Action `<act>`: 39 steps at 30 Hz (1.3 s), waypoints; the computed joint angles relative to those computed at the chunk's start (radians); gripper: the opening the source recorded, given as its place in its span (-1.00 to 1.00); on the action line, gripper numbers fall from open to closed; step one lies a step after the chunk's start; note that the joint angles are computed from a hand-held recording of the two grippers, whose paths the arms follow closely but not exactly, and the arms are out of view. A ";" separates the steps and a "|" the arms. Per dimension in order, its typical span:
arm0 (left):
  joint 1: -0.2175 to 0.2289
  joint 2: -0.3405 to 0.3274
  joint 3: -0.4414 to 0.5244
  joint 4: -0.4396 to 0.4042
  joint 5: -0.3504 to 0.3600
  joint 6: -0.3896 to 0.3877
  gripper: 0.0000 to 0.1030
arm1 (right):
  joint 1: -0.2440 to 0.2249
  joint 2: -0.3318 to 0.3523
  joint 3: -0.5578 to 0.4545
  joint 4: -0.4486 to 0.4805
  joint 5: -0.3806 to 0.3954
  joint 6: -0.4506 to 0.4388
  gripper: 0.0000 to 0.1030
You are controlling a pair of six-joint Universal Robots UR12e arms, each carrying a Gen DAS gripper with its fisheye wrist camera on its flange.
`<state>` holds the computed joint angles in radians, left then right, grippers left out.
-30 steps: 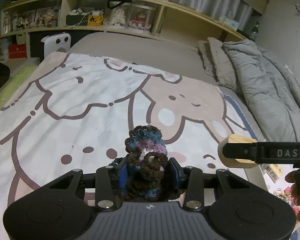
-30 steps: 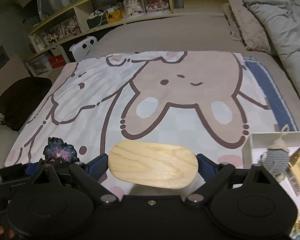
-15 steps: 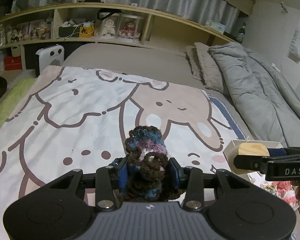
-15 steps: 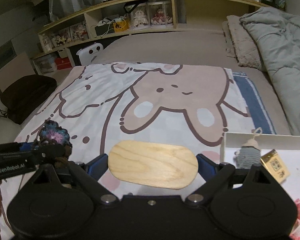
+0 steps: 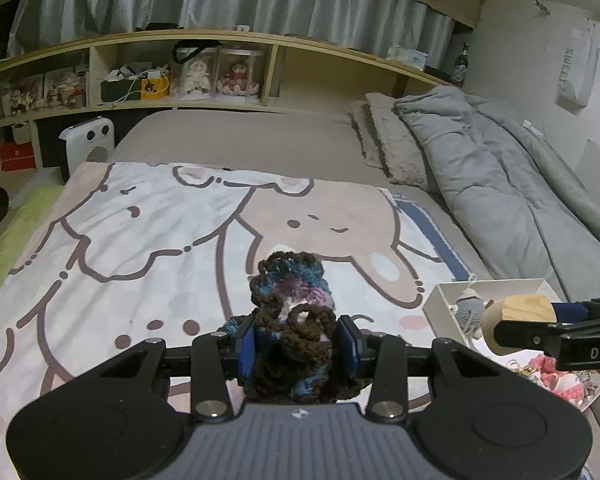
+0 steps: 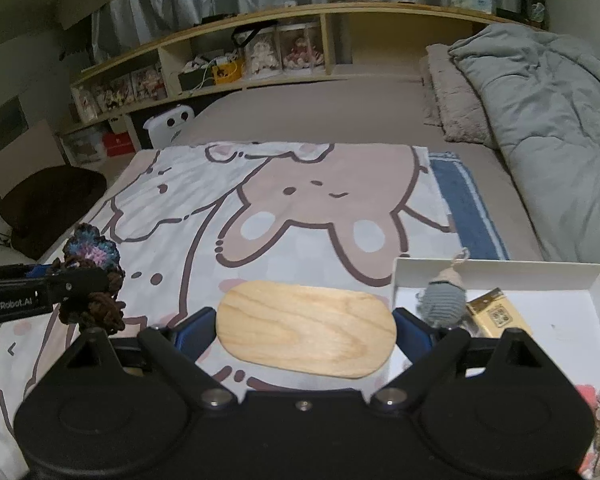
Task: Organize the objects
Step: 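Lift the scrunchie and wooden block and carry them over the white box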
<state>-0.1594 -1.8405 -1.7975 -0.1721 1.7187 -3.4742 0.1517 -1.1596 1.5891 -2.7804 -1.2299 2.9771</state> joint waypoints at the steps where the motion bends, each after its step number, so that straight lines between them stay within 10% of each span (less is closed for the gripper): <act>1: -0.003 -0.003 0.007 -0.003 0.000 -0.002 -0.17 | -0.006 -0.003 0.003 -0.003 0.002 -0.002 0.82; 39: -0.166 -0.459 0.619 -0.059 -0.298 -0.056 -0.17 | -0.220 0.113 -0.042 -0.029 -0.068 -0.048 0.82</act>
<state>-0.3252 -2.2999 -1.1788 -0.2308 1.4209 -3.5306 -0.0682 -1.0465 1.5468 -2.8095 -1.2979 2.9291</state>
